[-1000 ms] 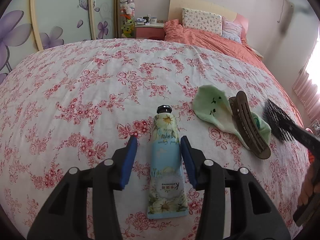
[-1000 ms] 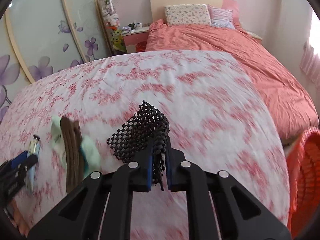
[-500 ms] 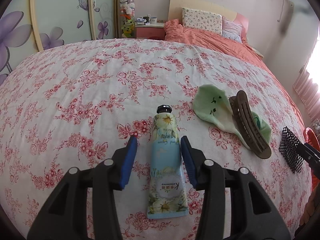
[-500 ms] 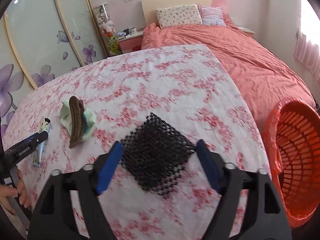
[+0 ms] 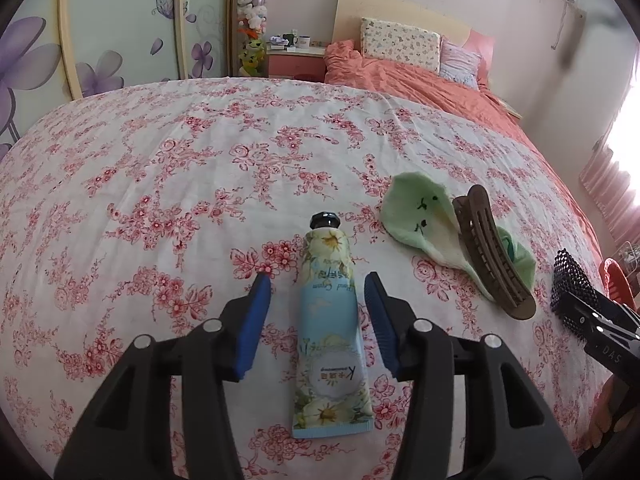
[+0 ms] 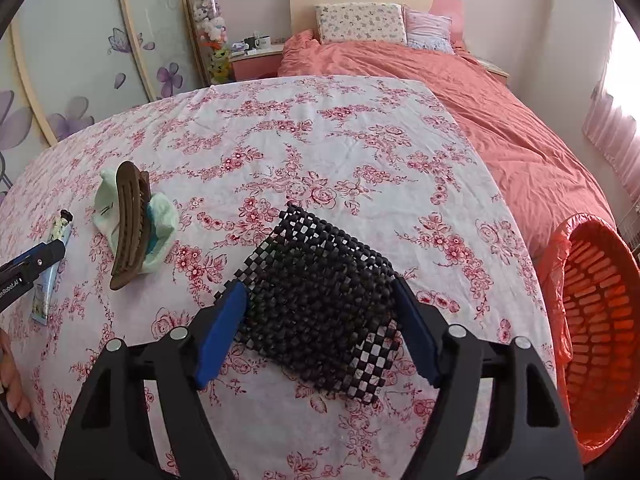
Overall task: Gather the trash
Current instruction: 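Grasp the black mesh pad with the right tool, then carry the tube and mesh pad over the orange basket and release both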
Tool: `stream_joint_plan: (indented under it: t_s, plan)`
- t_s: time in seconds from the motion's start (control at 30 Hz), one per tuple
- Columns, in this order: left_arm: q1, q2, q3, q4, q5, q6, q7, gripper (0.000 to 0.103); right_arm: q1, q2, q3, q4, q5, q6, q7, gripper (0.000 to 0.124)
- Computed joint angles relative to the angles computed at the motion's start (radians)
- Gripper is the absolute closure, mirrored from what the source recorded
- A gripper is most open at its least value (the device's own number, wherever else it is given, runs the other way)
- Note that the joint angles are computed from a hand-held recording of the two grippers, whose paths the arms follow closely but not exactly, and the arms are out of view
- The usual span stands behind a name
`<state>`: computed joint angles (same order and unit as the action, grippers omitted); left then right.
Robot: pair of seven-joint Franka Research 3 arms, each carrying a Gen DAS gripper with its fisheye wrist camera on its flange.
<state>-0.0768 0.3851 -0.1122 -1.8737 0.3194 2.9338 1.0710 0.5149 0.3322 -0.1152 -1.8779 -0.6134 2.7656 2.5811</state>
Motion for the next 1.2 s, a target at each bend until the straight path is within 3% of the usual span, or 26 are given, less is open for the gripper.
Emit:
stream_joint_plan:
  t_s: [0.13, 0.27, 0.43, 0.57, 0.77, 1.2]
  plan:
    - [-0.027, 0.017, 0.023, 0.038, 0.035, -0.038, -0.018, 0.054, 0.008, -0.007, -0.008, -0.009, -0.014, 0.012, 0.032, 0.061]
    - [-0.051, 0.025, 0.047, 0.053, 0.077, -0.048, -0.061, 0.075, -0.003, -0.011, 0.002, -0.019, -0.002, 0.041, 0.015, 0.083]
    - [-0.025, 0.016, 0.02, 0.032, 0.061, -0.025, -0.054, 0.075, 0.009, -0.02, -0.01, -0.034, -0.009, 0.072, 0.022, 0.11]
    - [0.0, 0.006, -0.007, 0.016, 0.025, -0.018, -0.023, 0.075, -0.006, -0.045, -0.005, -0.071, 0.04, 0.124, 0.003, 0.113]
    - [-0.022, -0.026, 0.02, -0.018, 0.051, 0.013, -0.051, 0.075, 0.007, -0.088, -0.031, -0.116, -0.006, 0.158, 0.073, 0.113]
    - [-0.068, -0.106, 0.056, -0.082, 0.157, 0.091, -0.141, 0.075, -0.043, -0.187, -0.006, -0.187, -0.232, 0.173, 0.282, 0.113]
